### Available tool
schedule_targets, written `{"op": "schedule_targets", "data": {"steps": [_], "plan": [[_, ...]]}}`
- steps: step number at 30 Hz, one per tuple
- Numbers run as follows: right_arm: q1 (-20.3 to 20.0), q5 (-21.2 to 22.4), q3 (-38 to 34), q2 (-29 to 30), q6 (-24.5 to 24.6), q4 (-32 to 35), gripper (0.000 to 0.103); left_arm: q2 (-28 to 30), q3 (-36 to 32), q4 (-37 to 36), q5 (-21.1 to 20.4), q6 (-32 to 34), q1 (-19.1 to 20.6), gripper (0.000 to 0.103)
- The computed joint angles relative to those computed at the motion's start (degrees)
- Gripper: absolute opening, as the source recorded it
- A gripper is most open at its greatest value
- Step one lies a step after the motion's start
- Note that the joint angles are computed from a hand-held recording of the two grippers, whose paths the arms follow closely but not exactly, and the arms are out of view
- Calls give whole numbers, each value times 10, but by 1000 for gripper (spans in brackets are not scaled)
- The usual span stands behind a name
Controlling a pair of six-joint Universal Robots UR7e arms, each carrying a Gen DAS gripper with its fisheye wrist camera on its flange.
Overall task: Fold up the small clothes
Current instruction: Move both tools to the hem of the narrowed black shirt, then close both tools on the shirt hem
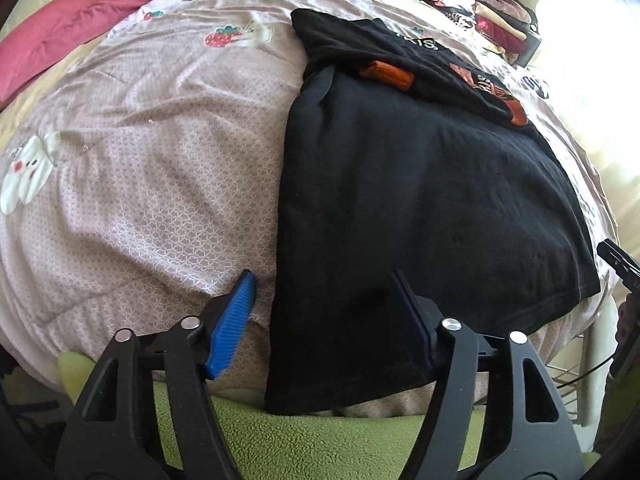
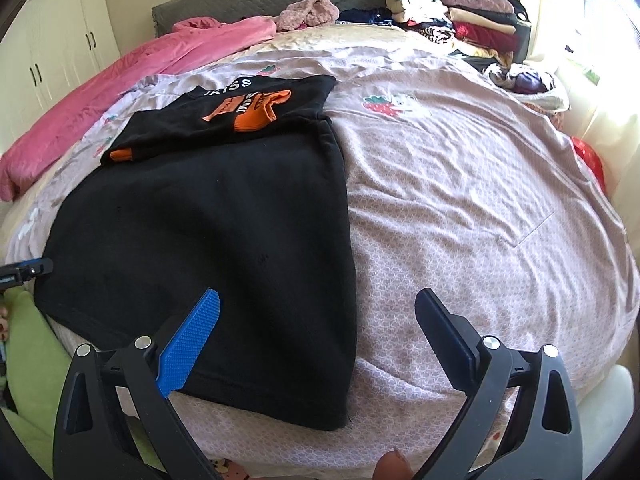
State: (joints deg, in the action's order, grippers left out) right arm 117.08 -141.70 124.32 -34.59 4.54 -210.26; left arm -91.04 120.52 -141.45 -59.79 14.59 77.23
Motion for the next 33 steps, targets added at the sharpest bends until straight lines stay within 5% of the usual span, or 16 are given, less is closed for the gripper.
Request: {"op": "schedule_targets", "data": {"steps": [6,20,22,23,28,33], "plan": [[-20,36,5,-3,-1,8,39,-1,4,-3,8,4,-3,46],[-36,52,1,7,-23,-11,38,6,7,-7,24,4,-9,44],[-36,55,-2,9,-33,-9,25,8,6,-5,27,2,-10,43],[-33,57,-2,8,-40,-8,12,9,6,-5,28,3,-11,41],[-17,70,3,-4,-65,-25,11,3,10,-8,26,10,-16,11],[-10,76,14,-21,-73,-51,11,-14,4,4,1,10,-14,9]]}}
